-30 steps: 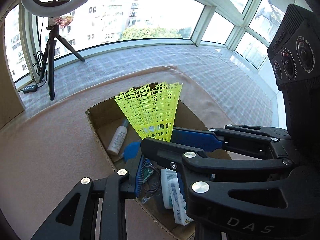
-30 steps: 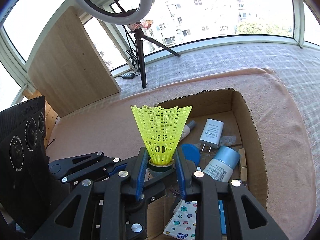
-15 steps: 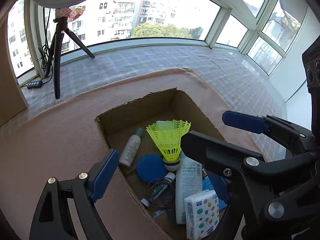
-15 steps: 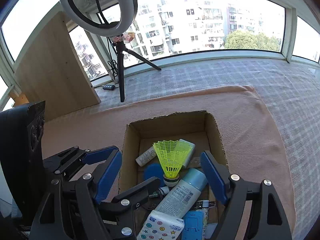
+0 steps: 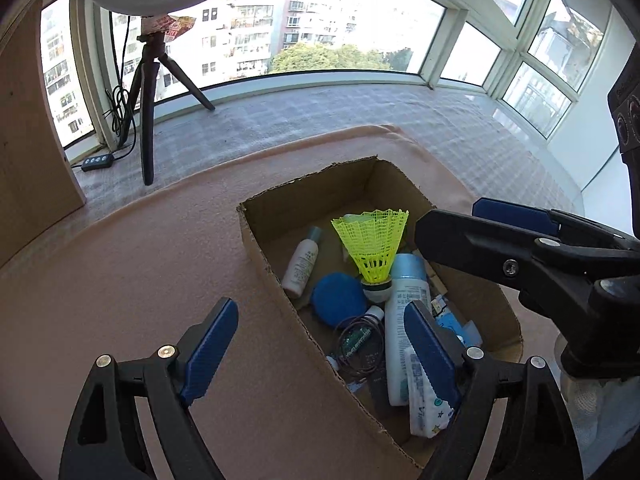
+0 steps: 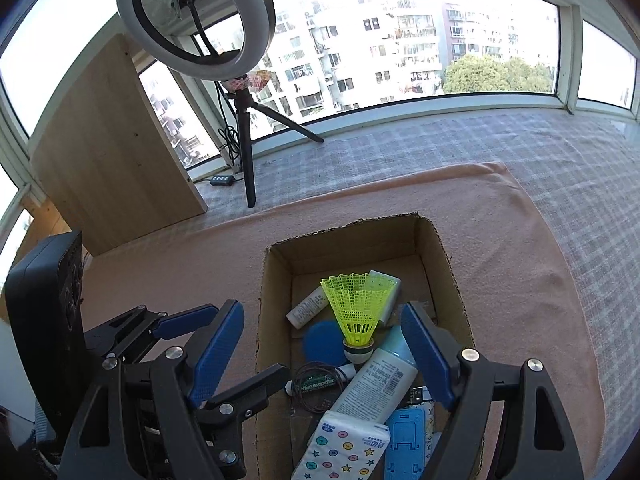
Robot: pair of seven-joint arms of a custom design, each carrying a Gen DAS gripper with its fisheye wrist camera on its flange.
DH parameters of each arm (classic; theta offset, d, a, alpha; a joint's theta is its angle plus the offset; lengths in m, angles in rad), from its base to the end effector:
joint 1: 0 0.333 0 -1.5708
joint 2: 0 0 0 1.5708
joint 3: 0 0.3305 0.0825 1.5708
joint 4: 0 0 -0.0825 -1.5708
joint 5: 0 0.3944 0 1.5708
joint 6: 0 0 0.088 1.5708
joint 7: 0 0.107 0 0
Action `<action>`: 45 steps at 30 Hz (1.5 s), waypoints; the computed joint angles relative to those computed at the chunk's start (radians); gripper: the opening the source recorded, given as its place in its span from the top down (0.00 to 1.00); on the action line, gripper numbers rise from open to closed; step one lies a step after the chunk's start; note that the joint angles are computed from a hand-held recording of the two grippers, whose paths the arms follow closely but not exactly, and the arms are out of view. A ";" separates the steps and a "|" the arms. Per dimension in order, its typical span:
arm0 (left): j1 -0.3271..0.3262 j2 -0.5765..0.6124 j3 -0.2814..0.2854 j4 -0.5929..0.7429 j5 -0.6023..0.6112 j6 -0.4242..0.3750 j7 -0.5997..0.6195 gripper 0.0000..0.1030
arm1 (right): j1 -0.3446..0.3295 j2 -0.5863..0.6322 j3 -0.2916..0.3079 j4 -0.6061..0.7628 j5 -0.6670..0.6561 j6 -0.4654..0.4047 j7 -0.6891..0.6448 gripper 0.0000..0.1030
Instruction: Organize objects
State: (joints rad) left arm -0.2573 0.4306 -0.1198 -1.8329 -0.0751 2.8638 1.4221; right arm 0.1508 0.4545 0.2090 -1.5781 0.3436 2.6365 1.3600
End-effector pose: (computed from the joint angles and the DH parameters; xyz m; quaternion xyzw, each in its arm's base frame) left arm 0.6576 -0.2456 0.3735 -0.6272 0.7191 -0.2779 0.1107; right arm 0.7050 0.2275 0.4575 -0.7498 0.5701 -0.0672 0.3289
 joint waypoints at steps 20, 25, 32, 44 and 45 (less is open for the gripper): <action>0.107 -0.473 0.071 -0.568 0.274 0.128 -0.284 0.15 | 0.121 -0.203 0.013 -0.290 -0.041 0.165 0.096 0.25; 0.208 -0.612 0.024 -0.694 0.304 0.133 -0.313 0.15 | 0.171 -0.236 0.018 -0.340 -0.070 0.194 0.132 0.25; 0.350 -0.779 -0.053 -0.841 0.266 0.129 -0.309 0.09 | 0.242 -0.270 0.013 -0.391 -0.164 0.237 0.224 0.24; 0.448 -0.953 -0.099 -1.003 0.105 0.113 -0.222 0.09 | 0.350 -0.304 -0.034 -0.446 -0.487 0.267 0.479 0.23; 0.451 -0.967 -0.099 -1.015 0.093 0.110 -0.215 0.09 | 0.352 -0.305 -0.034 -0.448 -0.502 0.265 0.490 0.23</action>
State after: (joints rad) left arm 0.1933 -0.5369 -0.2183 -2.8474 0.0174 2.9735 1.2067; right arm 0.5029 0.1495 0.1752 -2.0264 -0.1587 2.9017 1.8495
